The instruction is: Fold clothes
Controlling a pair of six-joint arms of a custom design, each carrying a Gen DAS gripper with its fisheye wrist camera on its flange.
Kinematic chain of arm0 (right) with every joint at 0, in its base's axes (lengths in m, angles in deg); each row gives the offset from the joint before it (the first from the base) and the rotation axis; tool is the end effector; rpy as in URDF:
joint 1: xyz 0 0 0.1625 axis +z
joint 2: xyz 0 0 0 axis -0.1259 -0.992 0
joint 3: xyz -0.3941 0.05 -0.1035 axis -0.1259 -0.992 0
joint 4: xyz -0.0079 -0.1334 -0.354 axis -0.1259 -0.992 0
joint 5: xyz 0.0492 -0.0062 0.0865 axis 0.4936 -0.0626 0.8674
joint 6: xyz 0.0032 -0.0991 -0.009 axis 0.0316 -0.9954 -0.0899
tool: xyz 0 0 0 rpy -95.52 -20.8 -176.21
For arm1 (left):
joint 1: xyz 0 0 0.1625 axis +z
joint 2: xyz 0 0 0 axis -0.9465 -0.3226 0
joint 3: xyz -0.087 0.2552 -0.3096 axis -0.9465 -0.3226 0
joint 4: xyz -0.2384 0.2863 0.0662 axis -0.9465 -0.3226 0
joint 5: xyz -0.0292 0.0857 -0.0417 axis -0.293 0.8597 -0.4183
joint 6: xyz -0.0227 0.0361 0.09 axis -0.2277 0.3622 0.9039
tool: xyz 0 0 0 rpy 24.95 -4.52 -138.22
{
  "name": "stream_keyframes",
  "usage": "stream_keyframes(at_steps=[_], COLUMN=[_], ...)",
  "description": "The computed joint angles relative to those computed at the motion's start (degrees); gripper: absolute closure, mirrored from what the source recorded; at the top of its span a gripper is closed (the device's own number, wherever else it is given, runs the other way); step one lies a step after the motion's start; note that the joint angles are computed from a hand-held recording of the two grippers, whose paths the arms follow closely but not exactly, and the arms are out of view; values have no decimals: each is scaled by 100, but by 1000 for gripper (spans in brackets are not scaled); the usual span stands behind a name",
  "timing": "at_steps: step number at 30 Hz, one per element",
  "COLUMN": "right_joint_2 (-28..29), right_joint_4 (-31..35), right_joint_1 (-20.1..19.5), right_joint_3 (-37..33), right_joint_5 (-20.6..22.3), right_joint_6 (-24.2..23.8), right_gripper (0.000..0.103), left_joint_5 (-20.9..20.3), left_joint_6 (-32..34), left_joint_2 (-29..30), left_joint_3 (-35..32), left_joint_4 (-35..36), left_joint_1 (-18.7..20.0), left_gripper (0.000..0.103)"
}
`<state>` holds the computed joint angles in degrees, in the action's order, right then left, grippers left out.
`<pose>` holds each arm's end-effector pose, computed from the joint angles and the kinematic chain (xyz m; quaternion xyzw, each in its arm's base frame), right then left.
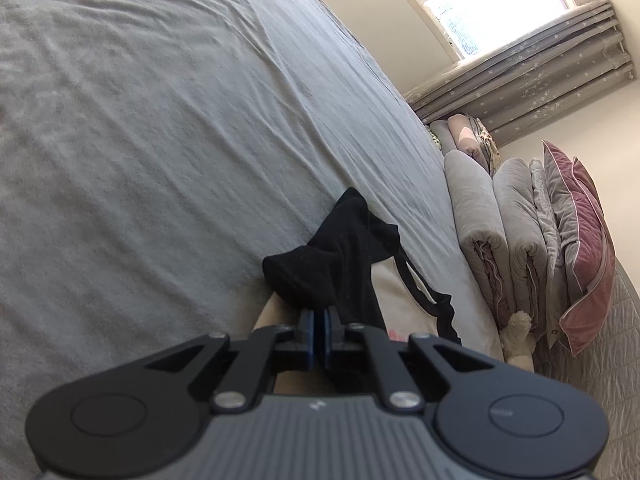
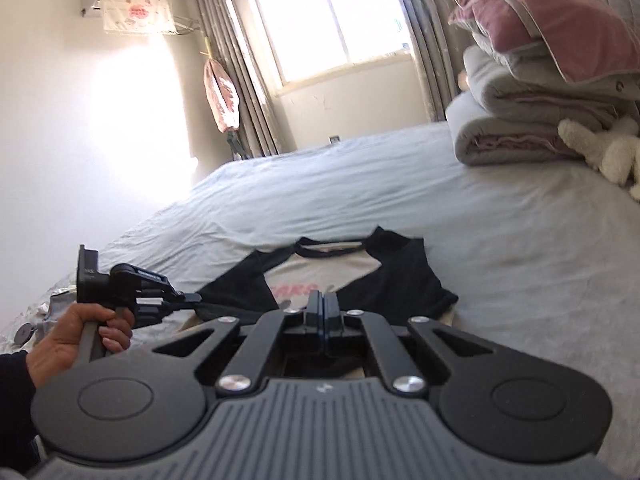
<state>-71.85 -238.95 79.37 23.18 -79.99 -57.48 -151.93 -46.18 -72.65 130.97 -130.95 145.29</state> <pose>-0.0296 -0.6399 0.2776 0.3101 -0.8489 0.4199 0.0825 -0.0407 -0.7684 0.0785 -0.1379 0.8893 -0.4348 0.0331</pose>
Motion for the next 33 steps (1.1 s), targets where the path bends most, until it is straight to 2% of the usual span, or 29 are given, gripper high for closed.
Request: stream_keyframes(at_steps=[2, 4, 5, 7, 8, 9, 13, 15, 17, 19, 21, 22, 25, 26, 28, 29, 30, 33], right_joint_2=[-242, -377, -350, -168, -119, -66, 155, 290, 360, 410, 477, 495, 577, 647, 817, 860, 900, 771], right_joint_4=[128, 583, 881, 985, 1067, 1141, 1460, 1380, 809, 125, -518, -581, -295, -283, -287, -314, -347, -591], right_joint_1=[-30, -64, -60, -36, -57, -80, -161, -85, -43, 46, 130, 139, 181, 204, 258, 271, 283, 268], right_joint_3=[265, 453, 448, 394, 287, 181, -275, -296, -36, 240, 474, 503, 358, 285, 125, 103, 85, 298], right_joint_5=[204, -117, -441, -1001, -1017, -1004, -957, -1264, -1321, -1434, -1489, -1455, -1578, -1709, -2039, -2130, -2211, -2027], right_joint_6=[-315, -437, -413, -316, 3, 353, 1729, 1842, 1267, 376, -515, -775, -1083, -1140, -1321, -1426, -1536, -2057], right_gripper=[101, 101, 101, 101, 99, 89, 87, 87, 87, 77, 43, 40, 40, 43, 63, 81, 86, 91], left_joint_5=[69, 154, 247, 387, 456, 460, 474, 474, 473, 472, 472, 472, 466, 462, 463, 467, 462, 435], left_joint_6=[-26, -96, -58, 80, 148, 148, 149, 152, 155, 159, 162, 162, 163, 159, 155, 154, 147, 120], left_joint_2=[-23, -50, -45, -19, -6, -4, 6, 5, 3, 2, 1, 1, -3, -5, -1, 6, 10, 14], left_joint_3=[26, 33, 19, -24, -46, -55, -96, -94, -90, -86, -83, -83, -75, -72, -77, -85, -96, -110], left_joint_4=[61, 224, 308, 400, 446, 459, 516, 516, 515, 515, 514, 514, 510, 506, 507, 511, 516, 514], left_joint_1=[-4, -2, -17, -61, -82, -78, -62, -63, -63, -64, -65, -65, -66, -65, -65, -65, -64, -57], left_gripper=[98, 98, 98, 98, 98, 98, 98, 98, 98, 98, 98, 98, 98, 98, 98, 98, 98, 98])
